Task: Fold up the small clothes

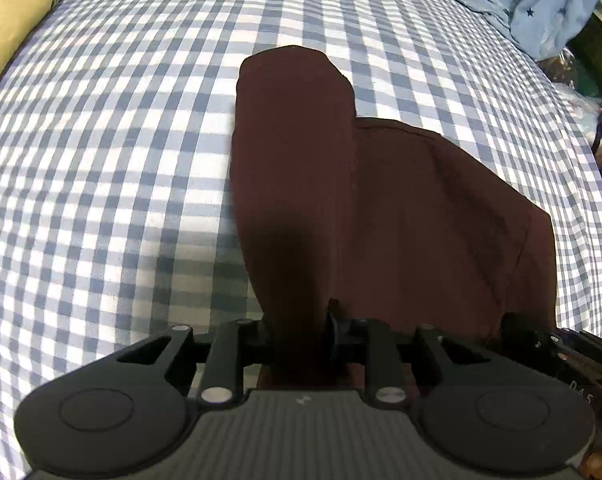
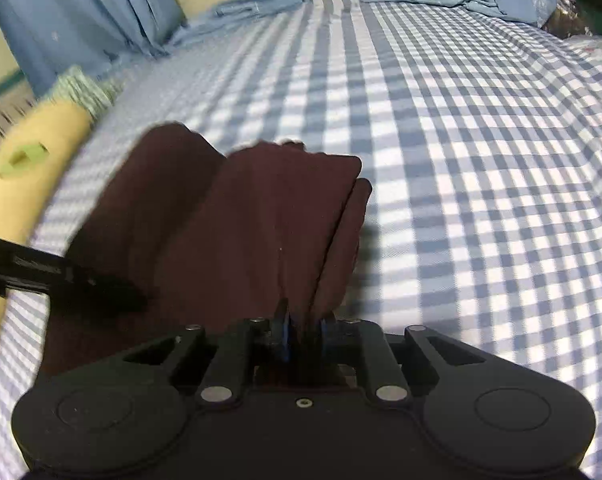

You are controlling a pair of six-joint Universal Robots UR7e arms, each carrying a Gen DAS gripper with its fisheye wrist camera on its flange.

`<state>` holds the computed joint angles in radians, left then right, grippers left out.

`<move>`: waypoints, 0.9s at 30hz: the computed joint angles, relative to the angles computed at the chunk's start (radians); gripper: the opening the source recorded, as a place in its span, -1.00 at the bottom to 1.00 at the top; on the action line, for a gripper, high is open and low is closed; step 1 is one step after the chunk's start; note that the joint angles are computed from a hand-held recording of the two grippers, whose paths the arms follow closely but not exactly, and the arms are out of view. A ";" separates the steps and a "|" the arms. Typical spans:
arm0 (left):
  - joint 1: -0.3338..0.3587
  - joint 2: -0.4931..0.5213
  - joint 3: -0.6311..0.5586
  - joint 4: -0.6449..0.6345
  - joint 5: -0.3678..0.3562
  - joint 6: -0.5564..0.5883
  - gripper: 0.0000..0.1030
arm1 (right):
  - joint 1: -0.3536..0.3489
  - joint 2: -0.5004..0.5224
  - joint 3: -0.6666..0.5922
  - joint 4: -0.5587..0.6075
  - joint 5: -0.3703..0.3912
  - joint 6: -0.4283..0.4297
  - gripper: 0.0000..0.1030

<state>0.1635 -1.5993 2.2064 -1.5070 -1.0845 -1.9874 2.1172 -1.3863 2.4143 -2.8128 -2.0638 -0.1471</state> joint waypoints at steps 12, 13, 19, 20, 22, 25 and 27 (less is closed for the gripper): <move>0.017 0.058 -0.016 0.034 -0.036 0.008 0.31 | 0.001 -0.061 0.018 0.057 -0.116 0.068 0.29; 0.017 0.063 -0.023 0.040 -0.036 0.006 0.40 | 0.004 -0.068 0.024 0.056 -0.115 0.067 0.32; -0.015 0.096 -0.050 0.089 -0.056 -0.039 0.72 | 0.014 -0.100 0.040 0.062 -0.098 0.073 0.78; -0.026 0.101 -0.059 0.111 -0.056 -0.057 0.74 | 0.018 -0.105 0.041 0.055 -0.095 0.078 0.83; -0.040 0.106 -0.072 0.147 -0.052 -0.084 0.87 | 0.024 -0.118 0.049 0.028 -0.081 0.074 0.93; -0.073 0.130 -0.113 0.220 -0.049 -0.136 0.94 | 0.042 -0.149 0.067 -0.016 -0.064 0.062 0.99; -0.092 0.152 -0.144 0.270 -0.050 -0.167 0.98 | 0.056 -0.171 0.078 -0.042 -0.054 0.048 0.99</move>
